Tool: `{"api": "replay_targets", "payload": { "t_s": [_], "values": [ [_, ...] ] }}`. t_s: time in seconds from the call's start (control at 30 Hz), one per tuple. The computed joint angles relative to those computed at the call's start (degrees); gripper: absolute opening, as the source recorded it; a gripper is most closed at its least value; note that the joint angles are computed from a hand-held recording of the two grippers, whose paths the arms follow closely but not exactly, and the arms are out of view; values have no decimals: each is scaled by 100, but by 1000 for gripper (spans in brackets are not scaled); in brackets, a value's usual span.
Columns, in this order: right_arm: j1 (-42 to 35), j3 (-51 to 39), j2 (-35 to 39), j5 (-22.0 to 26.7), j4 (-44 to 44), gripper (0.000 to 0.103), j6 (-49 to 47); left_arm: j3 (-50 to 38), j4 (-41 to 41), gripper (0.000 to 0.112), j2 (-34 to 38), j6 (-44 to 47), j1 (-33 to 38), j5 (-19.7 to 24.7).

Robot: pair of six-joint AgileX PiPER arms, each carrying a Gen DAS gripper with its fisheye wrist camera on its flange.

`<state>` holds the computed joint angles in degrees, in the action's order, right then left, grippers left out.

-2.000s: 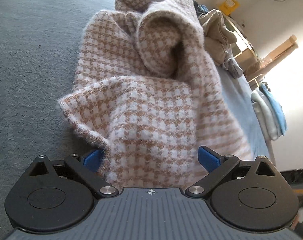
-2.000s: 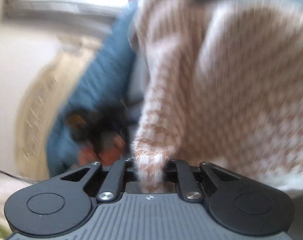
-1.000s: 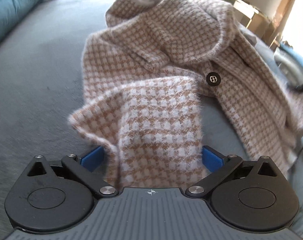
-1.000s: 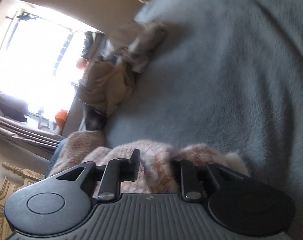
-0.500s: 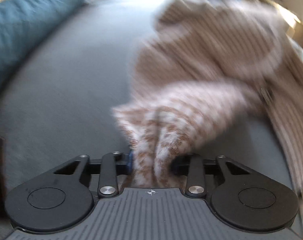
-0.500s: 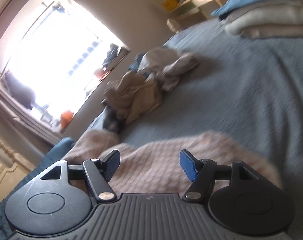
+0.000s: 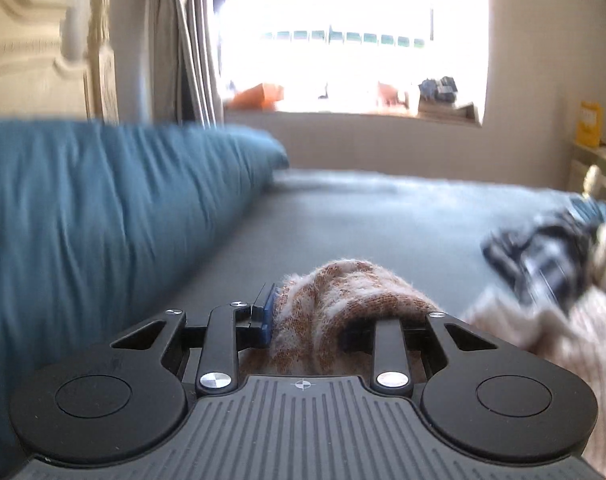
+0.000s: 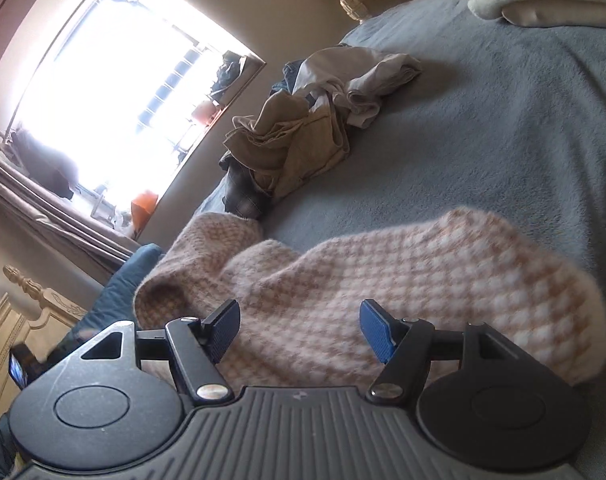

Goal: Fold clothes

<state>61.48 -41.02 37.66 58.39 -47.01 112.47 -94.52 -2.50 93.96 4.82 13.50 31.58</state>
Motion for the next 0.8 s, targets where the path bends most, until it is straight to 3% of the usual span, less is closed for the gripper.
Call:
{"api": "replay_targets", "payload": {
  "t_s": [0.1,0.2,0.4,0.53,0.63,0.7,0.8],
  "values": [
    [201,29,30,173,11,69,124,-652,767,32,520,-603,-162,326],
    [-88,181,69,-151,283,69,34,-1178,1188,39,1061,-805,-281,1008],
    [-854,377,147,-1033,1140,70,-733,-895,1650,51,1397,-967,-268,2106],
    [-1134,242,168,-1136,1532,74,-1485,-432,1046,79,819,61,-86,2457],
    [-1384,245,224,-1359,1780,79,-1880,154,634,93,103,961,16,2581],
    [-1438,205,333,-1447,1810,80,-2056,488,658,94,-310,1170,-30,2597],
    [-1502,-40,606,-1565,1842,80,-2572,1159,277,94,-1171,1621,116,2243]
  ]
}}
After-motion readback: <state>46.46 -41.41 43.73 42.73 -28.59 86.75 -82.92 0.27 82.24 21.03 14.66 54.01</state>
